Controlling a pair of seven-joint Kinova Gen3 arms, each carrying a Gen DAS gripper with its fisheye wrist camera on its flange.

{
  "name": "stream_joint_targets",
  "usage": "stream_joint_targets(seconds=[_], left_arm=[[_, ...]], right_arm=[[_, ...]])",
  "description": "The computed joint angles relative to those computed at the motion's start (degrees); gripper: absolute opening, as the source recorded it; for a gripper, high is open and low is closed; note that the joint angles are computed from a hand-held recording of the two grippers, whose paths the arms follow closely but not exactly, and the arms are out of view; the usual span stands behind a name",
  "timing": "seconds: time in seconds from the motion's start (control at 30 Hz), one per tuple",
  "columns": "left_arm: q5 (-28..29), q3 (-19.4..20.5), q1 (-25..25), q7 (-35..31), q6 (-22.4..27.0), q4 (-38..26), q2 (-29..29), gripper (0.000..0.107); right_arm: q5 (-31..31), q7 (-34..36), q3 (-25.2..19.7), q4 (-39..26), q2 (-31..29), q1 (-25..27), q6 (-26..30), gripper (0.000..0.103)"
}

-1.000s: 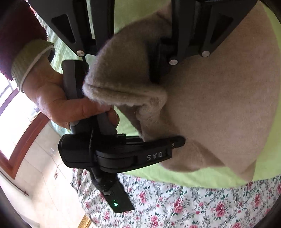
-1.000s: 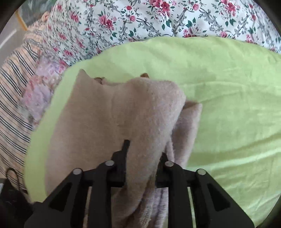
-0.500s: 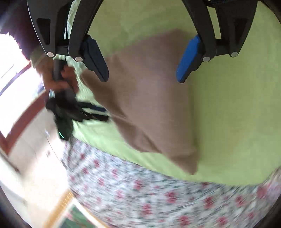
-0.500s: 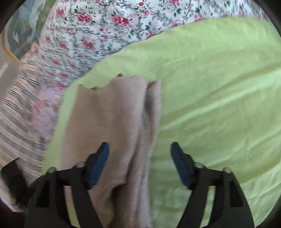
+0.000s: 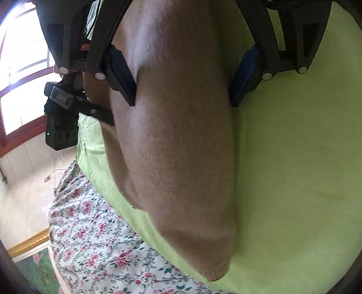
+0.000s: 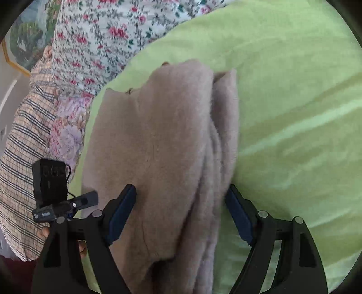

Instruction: Fold small clothes

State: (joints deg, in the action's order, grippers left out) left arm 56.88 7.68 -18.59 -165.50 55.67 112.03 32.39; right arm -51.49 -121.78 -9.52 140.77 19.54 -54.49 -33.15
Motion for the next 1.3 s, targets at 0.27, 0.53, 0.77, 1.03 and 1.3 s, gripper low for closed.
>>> stream_joint_targets(seconds=[0.27, 0.53, 0.77, 1.03, 1.3], left_arm=[[0.71, -0.46, -3.10, -7.47, 1.89, 3.45, -4.64, 0.047], [-6.53, -10.28, -14.02, -16.36, 15.32, 6.15, -11.19, 0.047], [-11.04, -14.14, -17.81, -19.11, 12.11, 6.46, -5.51, 0.056], [-8.23, -11.59, -22.17, -16.79, 13.89, 4.82, -5.52, 0.063], [-2.71, -10.83, -19.22, -12.44, 10.24, 1.01, -6.16, 0.063]], right_arm=[[-8.98, 3.13, 0.89, -1.76, -0.83, -9.64, -6.60, 0.031], [-7.05, 2.50, -5.69, -10.80, 7.81, -12.28, -16.35, 0.031], [-14.36, 13.05, -14.51, -18.97, 13.89, -6.16, -15.09, 0.035], [-33.00, 31.67, -14.66, -21.53, 8.52, -6.74, -12.93, 0.060], [-38.21, 37.97, -6.44, -24.46, 6.88, -4.91, -7.13, 0.039]])
